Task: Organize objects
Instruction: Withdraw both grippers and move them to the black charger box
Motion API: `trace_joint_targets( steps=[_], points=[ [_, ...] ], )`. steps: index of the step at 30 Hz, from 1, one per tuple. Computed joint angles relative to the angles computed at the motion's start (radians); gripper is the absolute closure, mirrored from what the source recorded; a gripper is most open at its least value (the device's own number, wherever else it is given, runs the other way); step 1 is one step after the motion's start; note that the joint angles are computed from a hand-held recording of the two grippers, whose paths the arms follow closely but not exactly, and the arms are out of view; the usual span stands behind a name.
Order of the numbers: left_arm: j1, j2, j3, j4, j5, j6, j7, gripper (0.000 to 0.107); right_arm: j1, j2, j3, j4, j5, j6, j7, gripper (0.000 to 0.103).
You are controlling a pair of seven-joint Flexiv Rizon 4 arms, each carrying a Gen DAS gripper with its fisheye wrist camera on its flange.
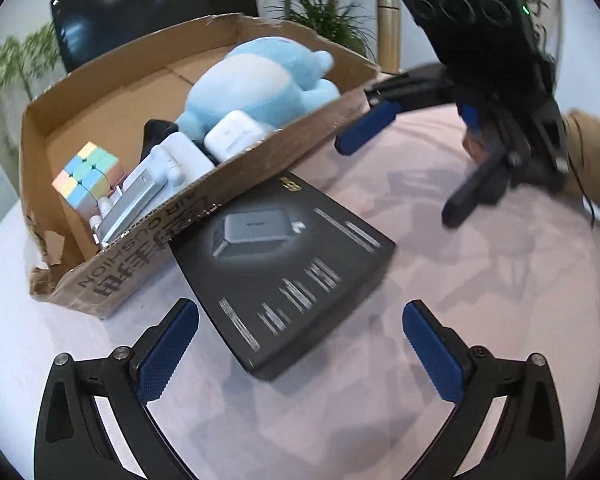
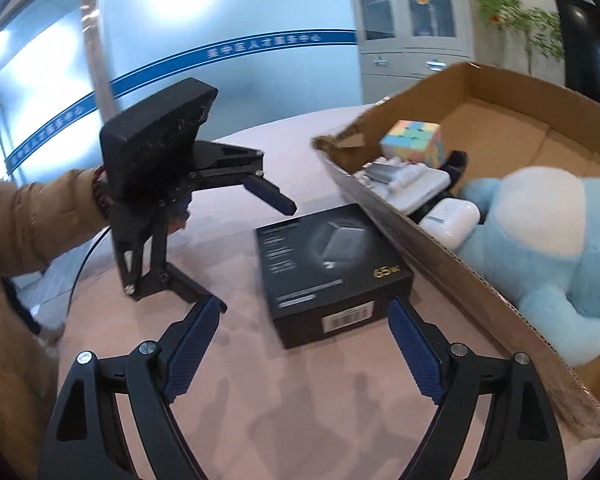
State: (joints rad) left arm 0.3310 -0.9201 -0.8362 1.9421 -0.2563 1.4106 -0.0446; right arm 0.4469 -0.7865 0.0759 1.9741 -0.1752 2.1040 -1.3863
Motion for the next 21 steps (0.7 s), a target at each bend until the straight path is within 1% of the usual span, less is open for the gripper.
trace_joint_targets(
  steps=[2, 4, 6, 7, 8, 10, 13, 14, 16, 18, 20, 21],
  points=[
    [-0.004, -0.003, 0.003, -0.024, -0.017, -0.052, -0.007, 0.005, 0.000, -0.009, 0.001, -0.014, 0.010, -0.001, 0.011, 0.011],
    [-0.014, -0.009, 0.009, -0.040, -0.037, -0.067, 0.003, 0.005, 0.020, -0.019, -0.019, -0.033, 0.033, -0.009, 0.017, 0.009],
    [-0.007, -0.009, 0.002, -0.042, -0.056, -0.091, 0.024, 0.005, 0.013, -0.030, -0.016, -0.054, 0.030, -0.022, 0.028, 0.007],
    [-0.014, -0.011, 0.005, -0.047, -0.067, -0.098, 0.030, 0.005, 0.035, -0.033, -0.039, -0.064, 0.050, -0.032, 0.030, 0.005],
    [-0.012, -0.008, 0.005, -0.045, -0.078, -0.105, 0.038, 0.005, 0.042, -0.038, -0.043, -0.078, 0.071, -0.047, 0.022, 0.004],
    [-0.010, -0.005, 0.001, -0.043, -0.097, -0.126, 0.064, 0.005, -0.006, -0.055, -0.006, -0.095, 0.021, -0.052, 0.052, 0.002],
    [-0.012, 0.012, 0.008, -0.028, -0.115, -0.146, 0.108, 0.005, -0.088, -0.070, 0.066, -0.116, -0.065, -0.100, 0.088, 0.002],
    [-0.016, 0.021, 0.016, -0.023, -0.123, -0.154, 0.117, 0.005, -0.096, -0.070, 0.072, -0.117, -0.082, -0.112, 0.094, 0.002],
    [-0.021, 0.041, 0.029, 0.004, -0.132, -0.144, 0.144, 0.005, -0.087, -0.061, 0.063, -0.106, -0.098, -0.128, 0.094, 0.002],
    [-0.024, 0.058, 0.036, 0.023, -0.141, -0.154, 0.169, 0.005, -0.069, -0.047, 0.050, -0.080, -0.106, -0.125, 0.079, 0.002],
    [-0.010, 0.080, 0.027, 0.061, -0.153, -0.160, 0.201, 0.005, -0.047, -0.031, 0.037, -0.047, -0.107, -0.118, 0.059, 0.001],
    [-0.017, 0.085, 0.030, 0.068, -0.159, -0.164, 0.210, 0.005, -0.042, -0.021, 0.037, -0.029, -0.106, -0.114, 0.051, 0.001]
  ],
)
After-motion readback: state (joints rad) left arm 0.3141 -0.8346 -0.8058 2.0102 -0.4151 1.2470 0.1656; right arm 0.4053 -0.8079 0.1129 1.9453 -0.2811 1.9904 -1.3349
